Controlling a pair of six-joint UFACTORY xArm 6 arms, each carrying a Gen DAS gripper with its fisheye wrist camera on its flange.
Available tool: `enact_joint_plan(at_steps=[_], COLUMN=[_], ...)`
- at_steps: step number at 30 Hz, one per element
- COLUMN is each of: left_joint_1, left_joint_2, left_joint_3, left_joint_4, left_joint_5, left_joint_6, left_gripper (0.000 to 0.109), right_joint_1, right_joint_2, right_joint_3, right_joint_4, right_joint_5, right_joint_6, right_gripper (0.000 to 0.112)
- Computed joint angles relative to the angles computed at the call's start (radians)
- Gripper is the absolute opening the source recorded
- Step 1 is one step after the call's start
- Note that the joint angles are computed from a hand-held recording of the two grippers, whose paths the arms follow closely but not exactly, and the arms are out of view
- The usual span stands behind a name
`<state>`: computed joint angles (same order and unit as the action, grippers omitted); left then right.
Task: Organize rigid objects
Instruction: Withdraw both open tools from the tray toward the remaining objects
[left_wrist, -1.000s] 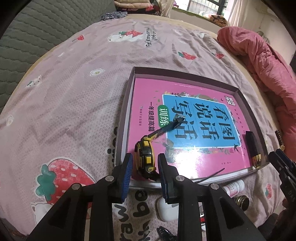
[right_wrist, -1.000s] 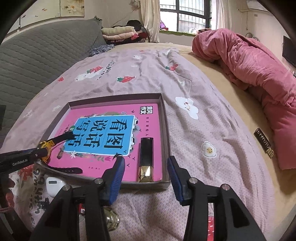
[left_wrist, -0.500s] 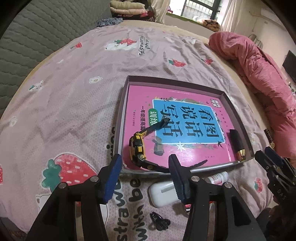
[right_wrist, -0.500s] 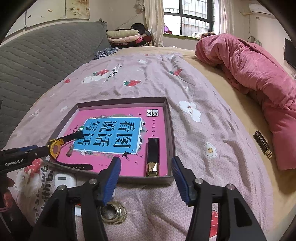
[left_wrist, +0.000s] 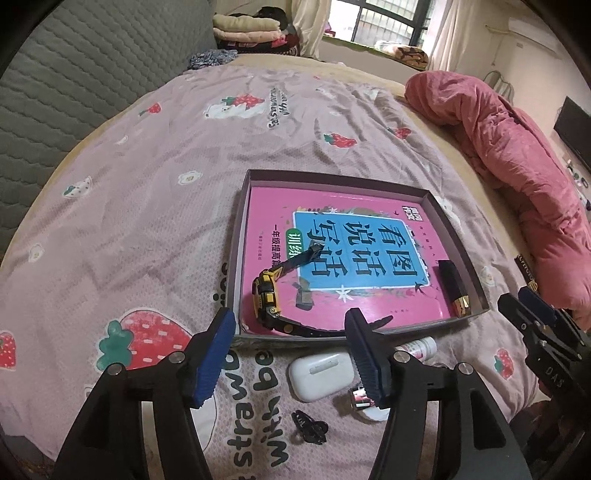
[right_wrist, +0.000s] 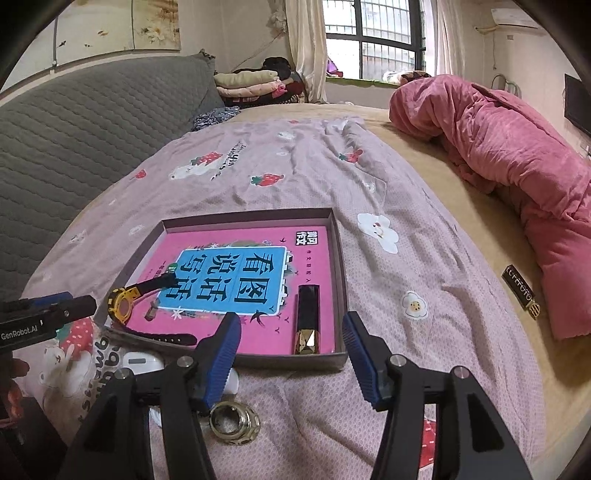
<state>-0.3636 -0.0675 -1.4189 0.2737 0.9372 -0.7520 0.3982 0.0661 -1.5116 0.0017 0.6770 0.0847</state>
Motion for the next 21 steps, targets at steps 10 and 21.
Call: enact_joint_plan(at_steps=[10, 21], left_joint_1=[-0.019, -0.037], left_joint_2=[-0.034, -0.087], left_joint_3=[0.019, 0.058], left_joint_4=[0.01, 0.026], left_joint_5=[0.03, 0.065], left_joint_6=[0.004, 0.005], left_gripper=[0.065, 0.065], right_joint_1=[0.014, 0.042], right_joint_2=[-0.051, -0.098], right_joint_3=[0.042, 0.081], right_joint_4=[0.017, 0.043], right_joint_5=[-0.012, -0.015], right_joint_6=[-0.02, -0.068], right_gripper=[0.057, 0.057])
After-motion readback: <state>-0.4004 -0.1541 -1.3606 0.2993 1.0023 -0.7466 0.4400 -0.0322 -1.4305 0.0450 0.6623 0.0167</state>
